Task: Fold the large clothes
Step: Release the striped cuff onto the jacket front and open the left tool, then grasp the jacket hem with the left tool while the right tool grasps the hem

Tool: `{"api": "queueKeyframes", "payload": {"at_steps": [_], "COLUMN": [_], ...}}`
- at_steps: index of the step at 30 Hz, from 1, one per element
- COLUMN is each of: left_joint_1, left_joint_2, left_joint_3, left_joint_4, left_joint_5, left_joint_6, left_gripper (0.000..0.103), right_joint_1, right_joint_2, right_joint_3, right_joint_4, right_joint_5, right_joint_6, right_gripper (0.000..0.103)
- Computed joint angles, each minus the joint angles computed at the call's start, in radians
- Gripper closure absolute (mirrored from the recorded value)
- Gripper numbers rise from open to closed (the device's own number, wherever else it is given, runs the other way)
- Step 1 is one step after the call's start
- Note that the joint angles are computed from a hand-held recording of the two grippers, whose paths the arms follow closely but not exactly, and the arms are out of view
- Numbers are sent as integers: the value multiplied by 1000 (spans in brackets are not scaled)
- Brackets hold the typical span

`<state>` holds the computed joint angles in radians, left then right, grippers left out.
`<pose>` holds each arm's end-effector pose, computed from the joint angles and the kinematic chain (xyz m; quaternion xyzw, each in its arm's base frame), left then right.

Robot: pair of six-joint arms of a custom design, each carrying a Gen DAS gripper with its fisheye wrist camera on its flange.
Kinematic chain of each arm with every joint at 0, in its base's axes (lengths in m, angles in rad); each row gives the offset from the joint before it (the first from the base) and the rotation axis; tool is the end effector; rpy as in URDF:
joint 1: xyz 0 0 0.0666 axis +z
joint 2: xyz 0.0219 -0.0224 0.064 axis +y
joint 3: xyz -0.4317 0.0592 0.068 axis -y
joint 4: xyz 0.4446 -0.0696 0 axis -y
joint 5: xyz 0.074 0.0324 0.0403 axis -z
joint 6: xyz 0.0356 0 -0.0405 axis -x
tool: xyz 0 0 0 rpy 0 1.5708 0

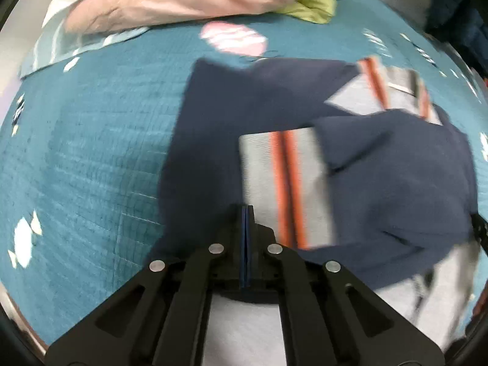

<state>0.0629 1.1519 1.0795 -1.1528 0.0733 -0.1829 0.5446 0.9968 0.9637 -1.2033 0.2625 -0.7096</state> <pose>0.3882 0.0214 0.4174 0.0653 0.9823 -0.0148 0.1750 0.2824 0.1598 0.4129 0.1023 0.9725 -0.0077 0.2093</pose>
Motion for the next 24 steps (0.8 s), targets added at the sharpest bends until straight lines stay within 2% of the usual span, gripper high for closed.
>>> {"api": "queueKeyframes", "payload": {"at_steps": [3,8,10,11,12,13,14,16,18,19,24], "left_joint_1": [11,15,21,18,13,20,19,23,23,23,29], "left_joint_2": [9,10,7,0,-7,-20,-26,-31,-33,-35,-17], "left_joint_3": [14,32,35,30,29,27,27,31,39,42,77], "left_joint_4": [-17,-40,-56,-56,-52,-56,-56,-61,-54,-49,-41], "left_joint_5": [24,46,67,64,52,49,47,55,43,36,40], "left_joint_6": [19,9,2,1,-4,-15,-17,-15,-9,-11,-4], "left_gripper": [103,102,96,95,94,92,89,84,76,68,63], "right_joint_1": [-7,2,-2,-2,0,11,17,18,28,30,2], "right_joint_2": [5,-13,-29,-34,-36,-40,-46,-57,-44,-36,17], "right_joint_3": [11,18,20,26,32,39,41,46,55,59,78], "right_joint_4": [-8,-6,13,14,13,14,26,51,43,36,19], "right_joint_5": [-4,13,9,15,34,78,103,112,137,143,100], "right_joint_6": [-24,-22,-27,-29,-34,-48,-47,-24,-28,-30,-31], "right_gripper": [82,81,77,58,25,13,9,9,9,9,9]}}
